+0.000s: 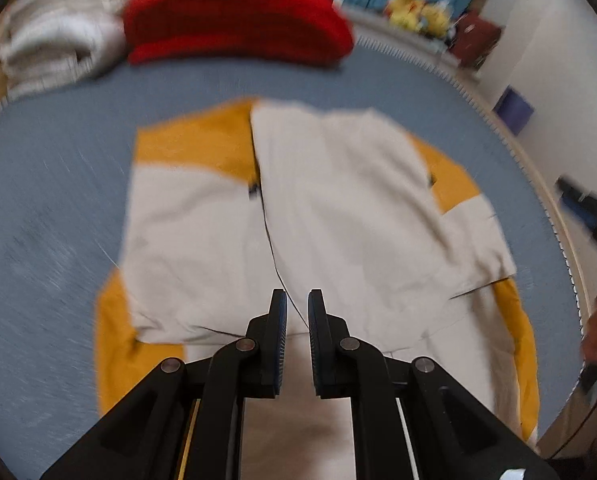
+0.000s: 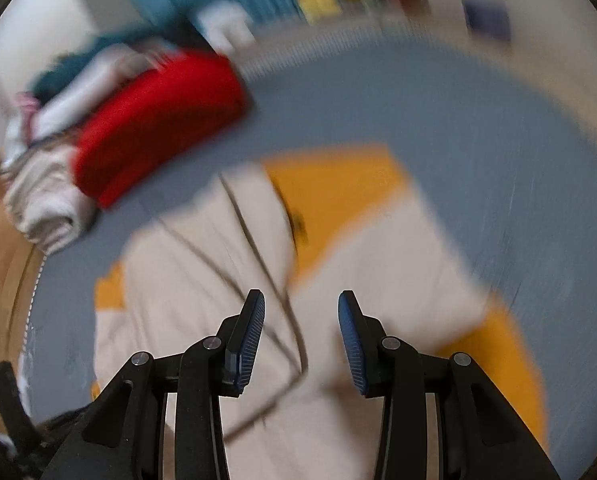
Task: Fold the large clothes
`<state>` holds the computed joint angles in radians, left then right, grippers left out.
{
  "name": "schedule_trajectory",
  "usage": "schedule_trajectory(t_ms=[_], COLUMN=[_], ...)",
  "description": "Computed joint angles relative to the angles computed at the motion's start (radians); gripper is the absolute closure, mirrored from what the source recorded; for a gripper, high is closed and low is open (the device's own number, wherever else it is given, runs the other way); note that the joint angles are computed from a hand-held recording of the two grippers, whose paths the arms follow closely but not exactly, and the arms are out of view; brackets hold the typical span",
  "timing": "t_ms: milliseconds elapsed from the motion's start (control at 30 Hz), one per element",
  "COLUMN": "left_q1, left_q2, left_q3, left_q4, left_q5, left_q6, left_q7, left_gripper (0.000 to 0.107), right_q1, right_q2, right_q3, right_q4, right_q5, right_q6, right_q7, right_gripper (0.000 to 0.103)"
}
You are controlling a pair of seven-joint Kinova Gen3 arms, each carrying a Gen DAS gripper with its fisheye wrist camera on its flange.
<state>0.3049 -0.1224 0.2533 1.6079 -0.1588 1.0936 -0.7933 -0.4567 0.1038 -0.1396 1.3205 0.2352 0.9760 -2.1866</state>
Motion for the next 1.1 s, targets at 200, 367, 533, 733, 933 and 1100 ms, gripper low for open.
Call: schedule_trajectory(t_ms=[200, 367, 533, 733, 933, 1100], left_q1=[-0.015, -0.05, -0.11, -0.172, -0.22, -0.24], left_q2=[-0.157, -0.311, -0.486, -0.641, -0.69, -0.716], left_q3=[0.177, 0.194, 0.265, 0.295, 0.219, 0.117], left_q4=[-0.013, -0.05, -0.092, -0.03, 0.052, 0.156], left_q5=[-0.199, -0.129, -0.03, 0.139, 0.213, 0.332], left_q6=[0.139, 0.267, 0.455, 0.608, 0.6, 0.558], left_q7=[0.065, 0.114, 0.131, 0.178, 0.136, 0.108], left_gripper=[0.097, 0.097, 0.097, 0.097, 0.097, 0.097], right_q1=[0.035, 0.015, 0.031, 0.104, 0.211, 0.239], right_q2=[-0.264, -0.417, -0.596, -0.772, -0.812, -0.749], right_q3=[-0.13, -0.117, -0.089, -0.007, 0.085, 0.174], right_q4=[0.101, 0.09, 0.092, 0.166, 0.354, 0.417], right_q5=[0.231, 0.141, 0.037, -0.062, -0.138, -0.198], right_q6=[-0.093, 0.04, 0.213, 0.388, 0.462, 0.467], right_q7=[0.078, 0.126, 0.236, 0.284, 0.297, 0.367], right_gripper=[0.063, 0.063, 0.063, 0.063, 0.063, 0.063])
